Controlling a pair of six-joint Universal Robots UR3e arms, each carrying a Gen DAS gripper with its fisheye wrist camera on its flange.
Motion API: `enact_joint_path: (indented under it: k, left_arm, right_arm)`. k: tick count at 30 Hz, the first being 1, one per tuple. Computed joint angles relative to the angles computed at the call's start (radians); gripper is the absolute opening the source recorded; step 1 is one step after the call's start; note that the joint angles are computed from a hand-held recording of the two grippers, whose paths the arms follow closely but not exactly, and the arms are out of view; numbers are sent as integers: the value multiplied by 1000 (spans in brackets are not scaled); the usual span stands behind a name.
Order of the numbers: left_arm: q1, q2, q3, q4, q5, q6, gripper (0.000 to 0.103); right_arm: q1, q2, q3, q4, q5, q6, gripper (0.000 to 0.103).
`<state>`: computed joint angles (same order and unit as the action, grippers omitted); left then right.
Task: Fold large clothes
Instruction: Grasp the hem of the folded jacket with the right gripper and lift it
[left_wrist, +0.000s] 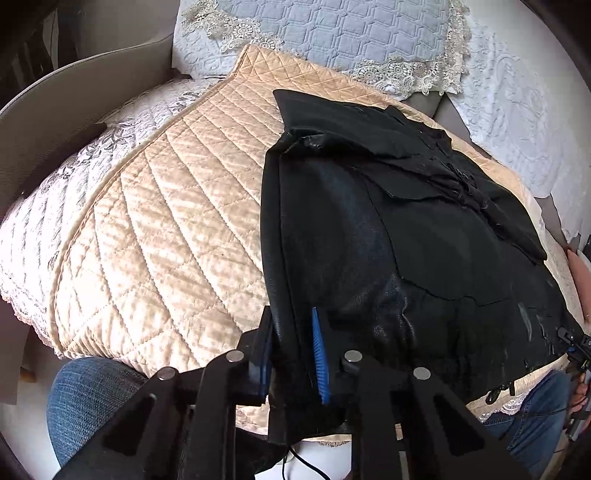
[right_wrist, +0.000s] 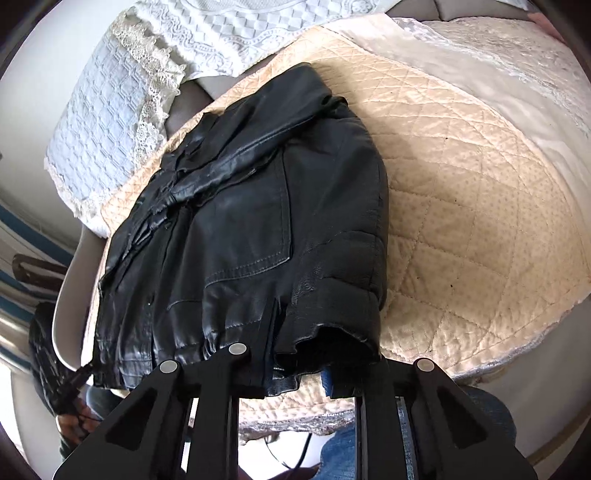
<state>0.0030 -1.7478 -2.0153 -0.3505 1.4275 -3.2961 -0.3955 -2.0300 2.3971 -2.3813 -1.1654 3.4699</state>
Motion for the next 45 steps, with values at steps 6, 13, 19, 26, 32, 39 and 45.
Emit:
enact_joint_path:
  k: [6, 13, 19, 26, 32, 39, 45]
  left_arm:
    - [-12, -24, 13, 1, 8, -42, 28]
    - [-70, -69, 103, -63, 84, 10, 25]
    - [35, 68, 64, -105, -59, 48, 5]
    - [208, 351, -60, -253, -316, 148, 5]
    - [255, 341, -23, -280, -433, 140, 5]
    - [196, 33, 374, -224, -440, 27, 5]
    - [143, -364, 888, -335, -369, -63, 5]
  right_arm:
    - [-4, 19, 8, -27, -8, 41, 20]
    - [-4, 15, 6, -47, -7, 85, 9]
    - [-62, -171, -47, 107, 74, 50, 6]
    - [-141, -418, -103, 405, 155, -26, 5]
    - [-150, -307, -114, 272, 210, 5, 5]
    - [-124, 135, -362, -53, 249, 43, 5]
    - [-90, 585, -727, -135, 193, 109, 6]
